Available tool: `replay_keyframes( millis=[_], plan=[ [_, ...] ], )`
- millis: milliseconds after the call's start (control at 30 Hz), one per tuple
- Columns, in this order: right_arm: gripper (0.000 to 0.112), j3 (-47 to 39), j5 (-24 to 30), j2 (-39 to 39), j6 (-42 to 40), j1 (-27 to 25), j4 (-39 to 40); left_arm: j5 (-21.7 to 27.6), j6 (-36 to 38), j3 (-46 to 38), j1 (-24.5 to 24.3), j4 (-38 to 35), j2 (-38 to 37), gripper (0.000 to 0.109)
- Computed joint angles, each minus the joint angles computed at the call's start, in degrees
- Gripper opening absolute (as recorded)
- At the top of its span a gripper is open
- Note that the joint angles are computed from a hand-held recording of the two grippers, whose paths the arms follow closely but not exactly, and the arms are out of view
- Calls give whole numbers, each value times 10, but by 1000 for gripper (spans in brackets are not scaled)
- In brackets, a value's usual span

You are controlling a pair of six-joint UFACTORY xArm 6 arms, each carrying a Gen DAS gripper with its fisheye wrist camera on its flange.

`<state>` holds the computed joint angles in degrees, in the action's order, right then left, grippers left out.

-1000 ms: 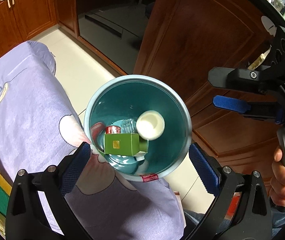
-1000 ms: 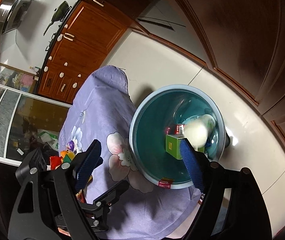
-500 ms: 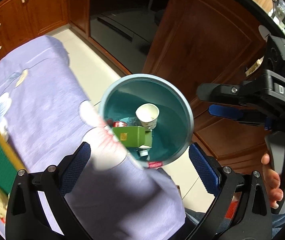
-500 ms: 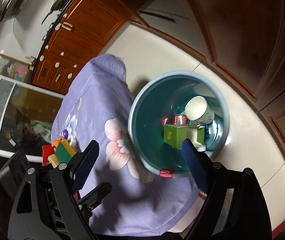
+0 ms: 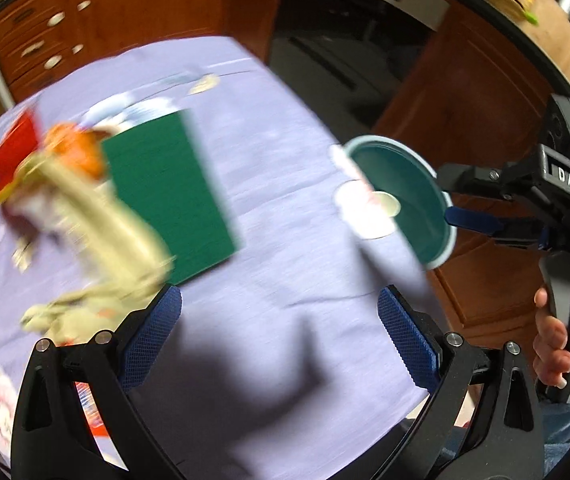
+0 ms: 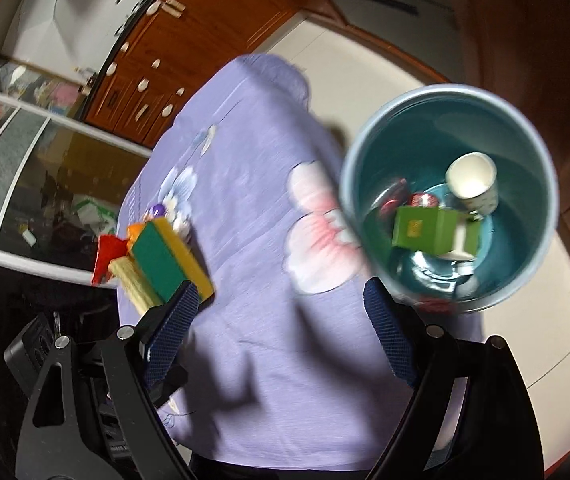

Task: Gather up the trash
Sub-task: 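Return both tools to the table toward the scouring pad and wrapper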

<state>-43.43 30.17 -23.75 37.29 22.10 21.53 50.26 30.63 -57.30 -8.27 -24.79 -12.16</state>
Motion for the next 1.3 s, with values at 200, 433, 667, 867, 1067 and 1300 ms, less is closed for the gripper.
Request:
replay_keyframes(
  millis=[200,433,667,867,1067,1300],
  plan=[
    [81,-77,2,84,14,42,-19,25,35,-1,93,-31,2,98],
    [81,-177,40,172,0,70,-34,62,66,-8,164,-69,22,98],
    [81,-317,99,293,-36,85,-55,65,77,-13,183,-71,40,98],
    [81,-422,143,380,-43,94,-85,82,91,-28,209,-80,60,98],
    [81,-487,170,436,-46,99,-96,101,108,-34,216,-85,67,98],
    [71,-404,116,378,-43,90,-99,120,102,-49,200,-94,75,98]
  ],
)
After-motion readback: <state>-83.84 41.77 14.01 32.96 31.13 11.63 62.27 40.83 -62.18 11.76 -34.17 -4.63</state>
